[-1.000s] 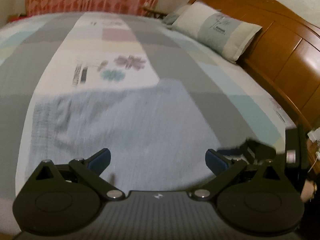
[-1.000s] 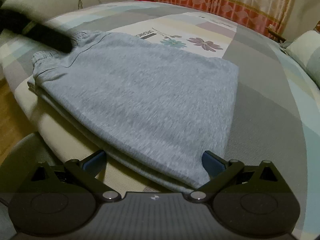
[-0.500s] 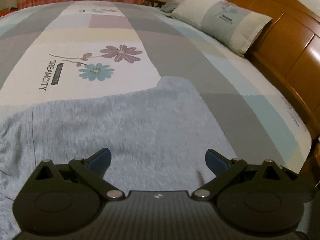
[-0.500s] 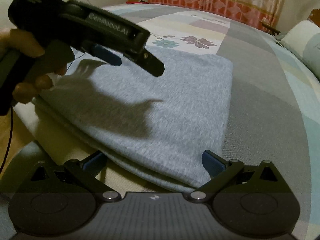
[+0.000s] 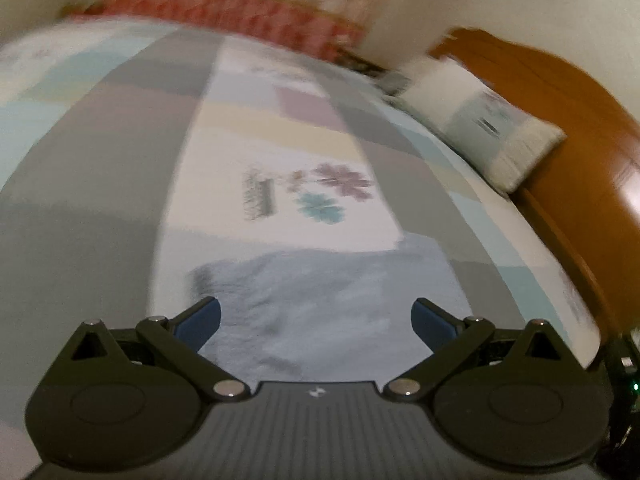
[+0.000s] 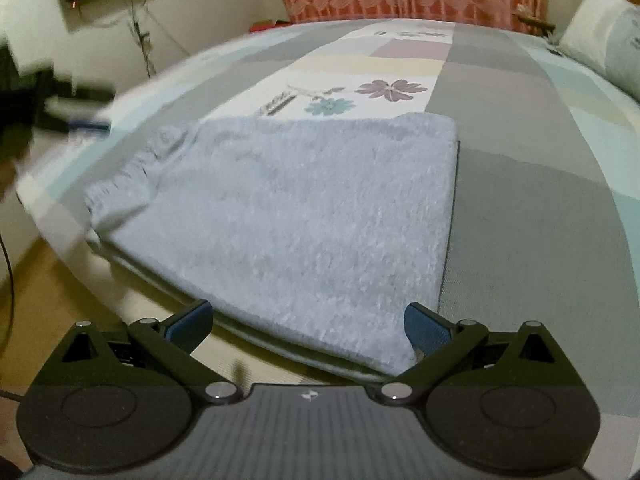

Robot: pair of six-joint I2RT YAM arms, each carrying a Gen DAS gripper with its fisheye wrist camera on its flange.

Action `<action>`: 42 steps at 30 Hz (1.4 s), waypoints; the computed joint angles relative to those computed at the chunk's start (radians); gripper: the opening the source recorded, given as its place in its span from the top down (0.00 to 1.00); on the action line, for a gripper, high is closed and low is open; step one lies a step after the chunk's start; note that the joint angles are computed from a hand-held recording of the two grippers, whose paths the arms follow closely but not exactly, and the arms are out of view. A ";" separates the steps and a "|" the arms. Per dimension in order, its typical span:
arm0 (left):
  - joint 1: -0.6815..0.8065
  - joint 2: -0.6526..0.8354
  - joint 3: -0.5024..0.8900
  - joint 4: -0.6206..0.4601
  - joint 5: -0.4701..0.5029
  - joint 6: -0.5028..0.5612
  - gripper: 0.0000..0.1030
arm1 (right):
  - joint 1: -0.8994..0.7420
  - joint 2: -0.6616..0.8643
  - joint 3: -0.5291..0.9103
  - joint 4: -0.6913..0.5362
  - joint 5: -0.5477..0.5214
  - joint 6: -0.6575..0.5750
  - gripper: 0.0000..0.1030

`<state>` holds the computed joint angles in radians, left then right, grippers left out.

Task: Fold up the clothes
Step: 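Smooth the folded sweatpants surface with both open grippers, then move both open grippers to the waistband end of the folded sweatpants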

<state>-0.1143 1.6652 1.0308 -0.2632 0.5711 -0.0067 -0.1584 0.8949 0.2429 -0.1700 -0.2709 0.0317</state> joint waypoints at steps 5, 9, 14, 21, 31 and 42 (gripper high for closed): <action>0.109 0.144 0.007 0.021 0.132 -0.115 0.02 | 0.002 -0.022 0.030 -0.047 0.008 0.010 0.00; 0.125 0.267 0.045 0.022 0.236 -0.173 0.02 | 0.022 -0.033 0.050 -0.080 0.025 0.025 0.00; 0.103 0.373 0.113 0.001 0.315 -0.179 0.02 | 0.042 -0.011 0.073 -0.091 0.061 0.032 0.00; 0.062 0.484 0.274 -0.052 0.341 -0.216 0.01 | 0.060 0.013 0.091 -0.075 0.082 0.075 0.00; 0.079 0.480 0.357 -0.392 0.336 0.074 0.01 | -0.066 0.038 0.100 -0.080 -0.087 0.070 0.00; 0.043 0.590 0.512 -0.396 0.347 0.004 0.01 | -0.449 0.462 0.260 0.040 -0.498 0.135 0.00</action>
